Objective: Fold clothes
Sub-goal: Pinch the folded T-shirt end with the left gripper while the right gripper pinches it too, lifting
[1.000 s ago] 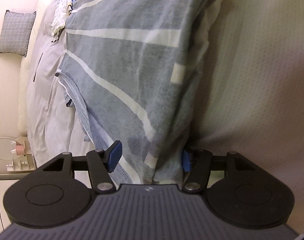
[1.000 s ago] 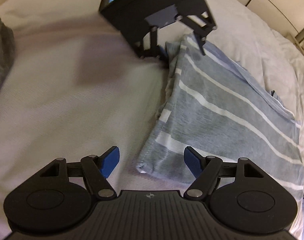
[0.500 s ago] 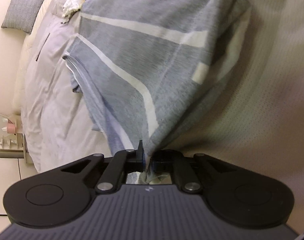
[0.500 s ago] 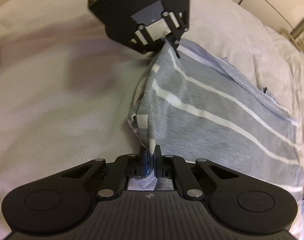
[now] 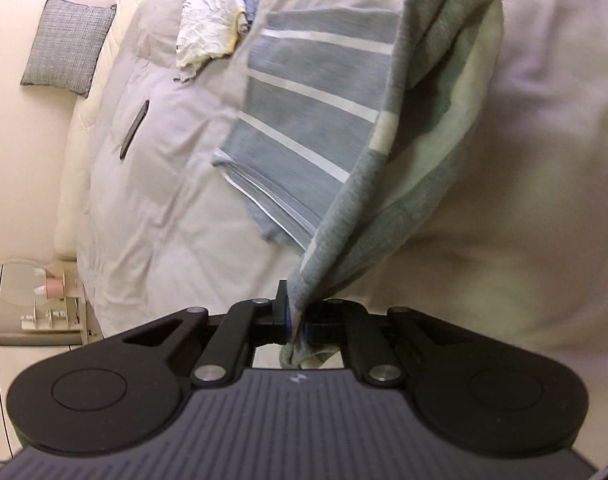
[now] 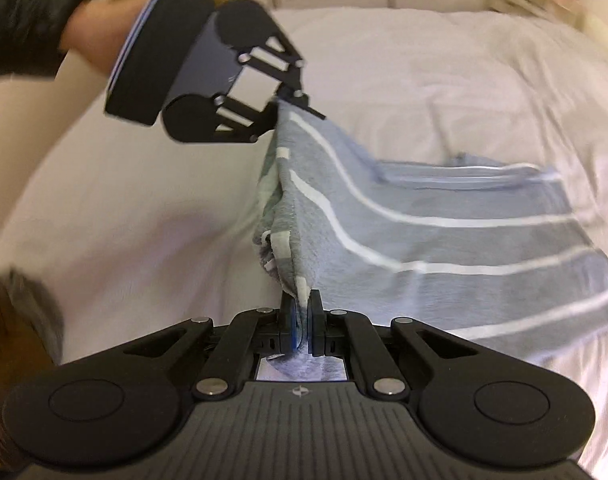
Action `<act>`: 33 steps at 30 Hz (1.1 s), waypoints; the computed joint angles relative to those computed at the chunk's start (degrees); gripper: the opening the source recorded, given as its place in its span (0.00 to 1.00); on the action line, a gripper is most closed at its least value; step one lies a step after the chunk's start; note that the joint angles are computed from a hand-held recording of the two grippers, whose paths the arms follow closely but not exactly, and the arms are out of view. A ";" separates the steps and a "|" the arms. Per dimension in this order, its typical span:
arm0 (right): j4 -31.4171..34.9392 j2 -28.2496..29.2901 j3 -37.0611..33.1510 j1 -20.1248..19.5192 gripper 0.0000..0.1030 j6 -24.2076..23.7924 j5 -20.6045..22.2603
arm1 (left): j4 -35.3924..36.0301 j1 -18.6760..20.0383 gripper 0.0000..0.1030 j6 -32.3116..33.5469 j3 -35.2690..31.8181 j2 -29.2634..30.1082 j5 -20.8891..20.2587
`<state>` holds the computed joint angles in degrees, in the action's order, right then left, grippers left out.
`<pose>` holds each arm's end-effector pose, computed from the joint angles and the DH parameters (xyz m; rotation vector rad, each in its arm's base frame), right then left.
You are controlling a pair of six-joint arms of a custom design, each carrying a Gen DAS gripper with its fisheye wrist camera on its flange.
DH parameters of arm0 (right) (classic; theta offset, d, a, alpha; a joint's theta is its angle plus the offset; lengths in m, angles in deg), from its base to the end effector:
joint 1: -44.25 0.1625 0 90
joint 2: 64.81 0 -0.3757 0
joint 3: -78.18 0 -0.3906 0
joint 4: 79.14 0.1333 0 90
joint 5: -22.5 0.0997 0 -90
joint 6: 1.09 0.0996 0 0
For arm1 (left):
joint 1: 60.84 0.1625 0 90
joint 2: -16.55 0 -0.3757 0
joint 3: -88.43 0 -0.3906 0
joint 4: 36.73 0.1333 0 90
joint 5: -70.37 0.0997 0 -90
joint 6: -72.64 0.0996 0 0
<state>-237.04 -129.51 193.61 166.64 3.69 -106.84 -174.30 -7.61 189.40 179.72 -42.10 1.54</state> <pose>0.3409 -0.4064 0.1556 0.4671 -2.4682 0.6447 -0.2503 -0.6177 0.2086 2.6067 0.6808 0.0531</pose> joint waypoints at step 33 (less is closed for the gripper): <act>6.14 -31.72 5.80 -47.07 0.22 -6.15 27.66 | 24.69 -5.02 0.33 -40.14 -67.52 58.83 8.88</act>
